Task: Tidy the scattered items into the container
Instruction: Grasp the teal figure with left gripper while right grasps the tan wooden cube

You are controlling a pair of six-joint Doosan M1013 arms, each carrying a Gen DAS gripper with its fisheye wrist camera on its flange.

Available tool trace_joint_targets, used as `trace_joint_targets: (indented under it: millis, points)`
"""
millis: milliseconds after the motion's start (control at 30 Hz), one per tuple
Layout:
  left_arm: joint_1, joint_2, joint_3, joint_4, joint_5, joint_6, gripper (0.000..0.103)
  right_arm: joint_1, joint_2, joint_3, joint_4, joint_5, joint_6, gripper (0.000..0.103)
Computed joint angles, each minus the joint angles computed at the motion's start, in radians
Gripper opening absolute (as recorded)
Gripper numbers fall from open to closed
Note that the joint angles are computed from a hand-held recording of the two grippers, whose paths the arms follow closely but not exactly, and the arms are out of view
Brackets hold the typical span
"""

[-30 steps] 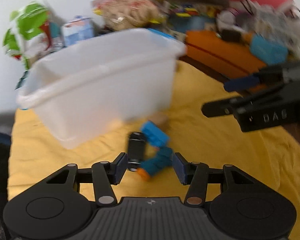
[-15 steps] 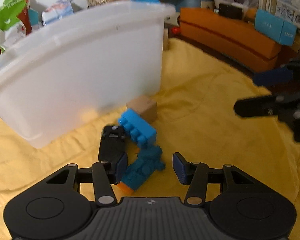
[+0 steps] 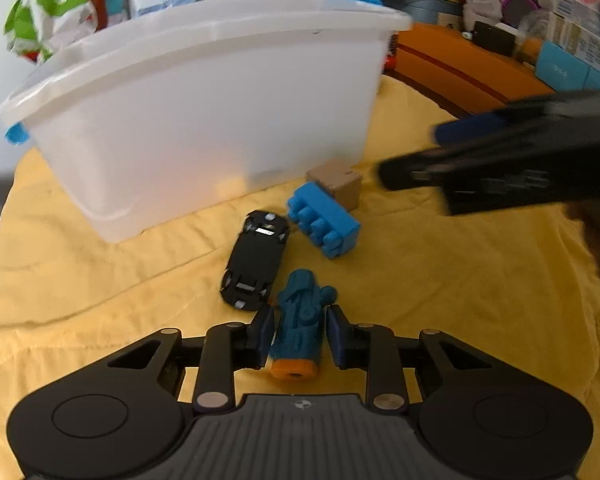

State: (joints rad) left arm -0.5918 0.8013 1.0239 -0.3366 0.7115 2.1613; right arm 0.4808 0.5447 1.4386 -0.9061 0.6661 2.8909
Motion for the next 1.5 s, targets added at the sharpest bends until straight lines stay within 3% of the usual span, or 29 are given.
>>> trace_joint_targets:
  millis: [100, 333, 667, 800, 867, 1233, 1333, 1400, 1500]
  points:
    - [-0.004, 0.005, -0.008, -0.004, -0.002, 0.032, 0.033, -0.013, 0.017, -0.021, 0.069, -0.010, -0.047, 0.054]
    - [0.003, 0.014, -0.020, -0.031, 0.023, 0.019, 0.033, -0.015, 0.036, -0.041, 0.050, -0.036, -0.009, 0.054]
    - [0.003, 0.013, -0.017, -0.026, 0.022, 0.019, 0.034, -0.015, 0.066, -0.089, 0.110, -0.029, -0.145, 0.053]
    - [0.004, 0.012, -0.015, -0.028, 0.021, 0.026, 0.034, -0.013, 0.059, -0.071, 0.055, -0.013, -0.074, 0.054]
    - [0.004, 0.013, -0.018, -0.028, 0.024, 0.024, 0.034, -0.029, 0.045, -0.049, 0.089, -0.052, -0.024, 0.054]
    - [0.002, 0.015, -0.020, -0.018, 0.022, 0.024, 0.034, -0.028, 0.061, -0.065, 0.053, -0.023, -0.052, 0.053]
    - [0.002, 0.013, -0.016, -0.019, 0.016, 0.027, 0.034, -0.035, 0.053, -0.046, 0.103, -0.035, -0.060, 0.054]
    - [0.001, 0.014, -0.016, -0.019, 0.015, 0.023, 0.034, -0.036, 0.058, -0.048, 0.116, -0.045, -0.108, 0.051]
    - [-0.001, 0.014, -0.013, -0.023, 0.007, 0.025, 0.033, -0.036, 0.068, -0.058, 0.107, -0.054, -0.140, 0.039]
